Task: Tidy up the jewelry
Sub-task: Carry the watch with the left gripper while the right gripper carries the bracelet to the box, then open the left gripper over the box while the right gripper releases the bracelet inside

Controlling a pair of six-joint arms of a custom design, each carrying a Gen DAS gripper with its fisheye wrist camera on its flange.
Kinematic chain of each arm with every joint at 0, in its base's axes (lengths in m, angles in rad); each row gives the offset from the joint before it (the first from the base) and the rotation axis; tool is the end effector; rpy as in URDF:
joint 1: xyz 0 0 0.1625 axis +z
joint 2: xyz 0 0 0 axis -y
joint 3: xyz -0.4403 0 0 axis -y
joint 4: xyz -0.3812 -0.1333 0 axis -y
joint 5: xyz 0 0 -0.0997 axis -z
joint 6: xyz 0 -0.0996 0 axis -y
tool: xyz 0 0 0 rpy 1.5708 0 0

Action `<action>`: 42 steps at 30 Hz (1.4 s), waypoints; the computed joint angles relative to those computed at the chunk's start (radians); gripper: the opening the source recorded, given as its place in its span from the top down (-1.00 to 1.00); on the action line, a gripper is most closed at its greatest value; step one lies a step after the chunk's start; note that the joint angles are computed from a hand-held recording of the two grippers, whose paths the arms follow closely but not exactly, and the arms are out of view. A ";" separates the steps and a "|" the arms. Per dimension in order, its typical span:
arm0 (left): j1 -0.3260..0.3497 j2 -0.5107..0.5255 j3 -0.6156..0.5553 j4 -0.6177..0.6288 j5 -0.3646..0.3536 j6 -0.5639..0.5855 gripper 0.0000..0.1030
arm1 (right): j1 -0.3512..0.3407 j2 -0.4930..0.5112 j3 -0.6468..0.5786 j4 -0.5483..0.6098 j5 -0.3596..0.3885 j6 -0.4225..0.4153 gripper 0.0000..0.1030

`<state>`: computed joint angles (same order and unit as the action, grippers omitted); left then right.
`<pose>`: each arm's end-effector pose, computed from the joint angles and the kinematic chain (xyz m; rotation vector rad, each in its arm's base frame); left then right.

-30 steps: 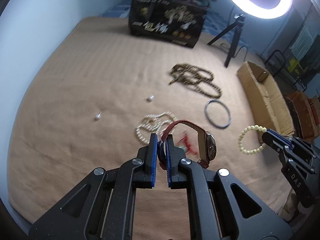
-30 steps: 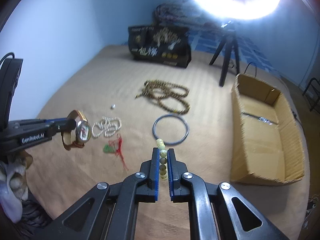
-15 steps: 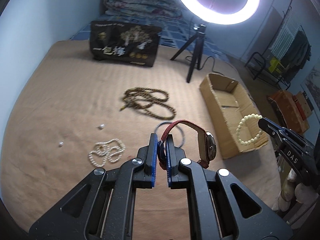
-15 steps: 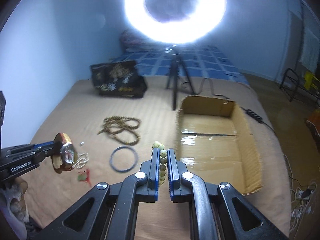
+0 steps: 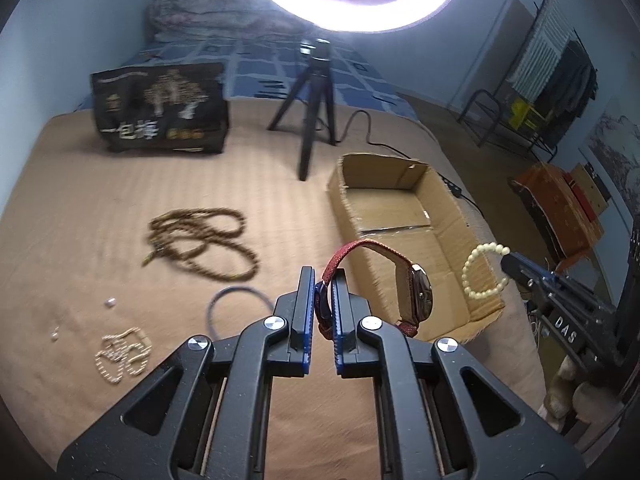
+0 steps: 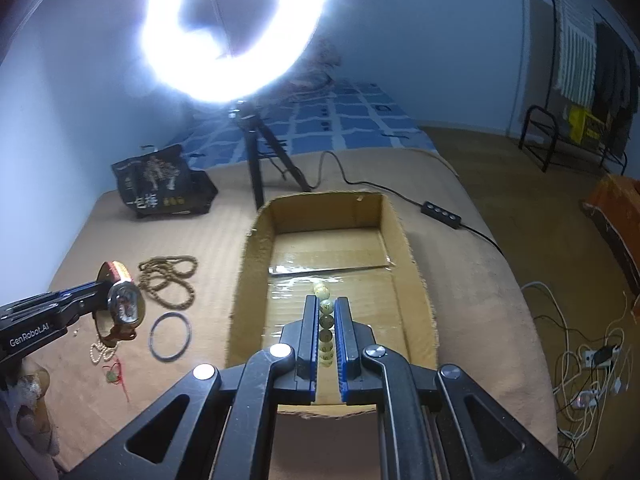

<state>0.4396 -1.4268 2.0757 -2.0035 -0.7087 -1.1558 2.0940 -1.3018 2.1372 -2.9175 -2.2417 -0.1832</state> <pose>-0.3186 -0.3807 0.2832 0.0919 2.4462 -0.9133 0.3106 -0.3956 0.2850 0.6400 -2.3833 0.7780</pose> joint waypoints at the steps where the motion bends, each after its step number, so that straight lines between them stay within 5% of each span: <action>1: 0.010 0.017 -0.005 -0.027 -0.003 0.021 0.89 | -0.007 -0.005 0.002 0.001 0.002 -0.001 0.91; 13: 0.091 0.173 -0.055 -0.213 -0.035 0.180 0.89 | -0.071 0.010 -0.008 0.019 0.017 -0.004 0.91; 28: 0.112 0.228 -0.066 -0.273 -0.058 0.243 0.77 | -0.113 -0.002 -0.002 0.055 0.029 0.024 0.89; 30: 0.117 0.228 -0.067 -0.273 -0.069 0.238 0.42 | -0.114 -0.005 0.002 0.053 0.028 0.019 0.75; 32: 0.115 0.227 -0.066 -0.265 -0.059 0.225 0.22 | -0.108 -0.001 0.003 0.041 0.015 0.014 0.39; 37: 0.109 0.217 -0.067 -0.243 -0.042 0.217 0.22 | -0.099 0.001 0.007 0.013 -0.015 0.011 -0.05; 42: 0.099 0.204 -0.062 -0.219 -0.033 0.204 0.22 | -0.090 0.002 0.006 -0.001 -0.032 0.013 -0.20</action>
